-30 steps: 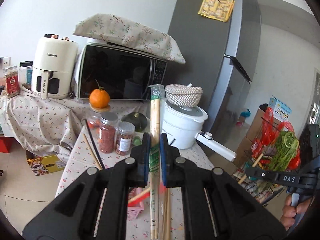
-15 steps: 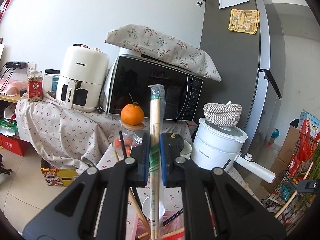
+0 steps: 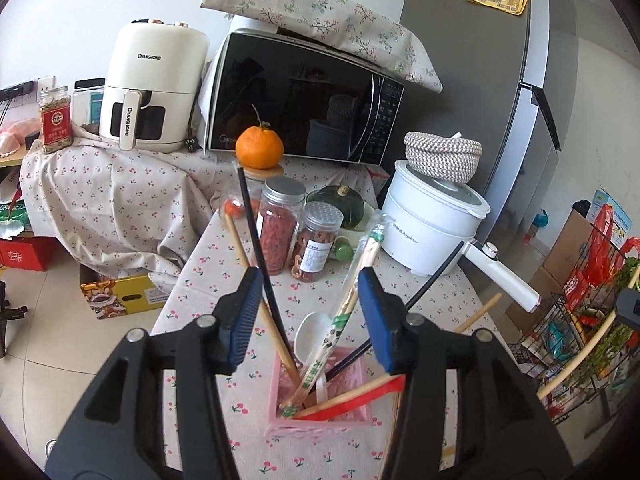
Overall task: Organize utensils
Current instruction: 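Lower the wrapped chopsticks into the pink basket and open the left tool, then lower the wooden chopstick into the pink basket and open the right tool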
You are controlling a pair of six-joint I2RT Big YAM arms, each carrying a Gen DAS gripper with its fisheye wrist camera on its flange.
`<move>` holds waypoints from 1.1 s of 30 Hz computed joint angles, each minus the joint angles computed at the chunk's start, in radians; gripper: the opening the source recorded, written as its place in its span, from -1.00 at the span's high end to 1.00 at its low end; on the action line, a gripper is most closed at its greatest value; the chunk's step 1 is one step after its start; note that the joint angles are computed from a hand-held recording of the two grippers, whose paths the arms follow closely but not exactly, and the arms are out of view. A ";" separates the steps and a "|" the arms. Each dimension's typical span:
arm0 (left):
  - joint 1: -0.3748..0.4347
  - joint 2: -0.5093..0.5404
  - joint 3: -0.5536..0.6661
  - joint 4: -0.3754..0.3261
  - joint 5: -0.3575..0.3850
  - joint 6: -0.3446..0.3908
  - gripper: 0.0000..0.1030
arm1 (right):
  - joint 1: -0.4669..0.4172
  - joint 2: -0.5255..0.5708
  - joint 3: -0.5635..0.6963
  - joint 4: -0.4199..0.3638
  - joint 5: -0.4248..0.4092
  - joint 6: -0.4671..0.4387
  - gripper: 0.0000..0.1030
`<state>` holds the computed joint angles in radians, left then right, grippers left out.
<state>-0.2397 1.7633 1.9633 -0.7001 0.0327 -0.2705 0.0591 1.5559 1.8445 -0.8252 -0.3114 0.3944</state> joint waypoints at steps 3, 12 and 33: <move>0.018 -0.008 0.022 -0.114 0.015 0.007 -0.20 | 0.006 -0.006 -0.003 0.039 -0.013 0.029 0.90; 0.062 -0.006 0.045 -0.381 0.047 0.080 -0.46 | 0.064 0.015 0.000 0.180 0.033 0.083 0.90; 0.089 0.011 0.064 -0.543 0.096 0.209 -0.48 | 0.189 0.243 0.158 0.141 0.217 -0.030 0.88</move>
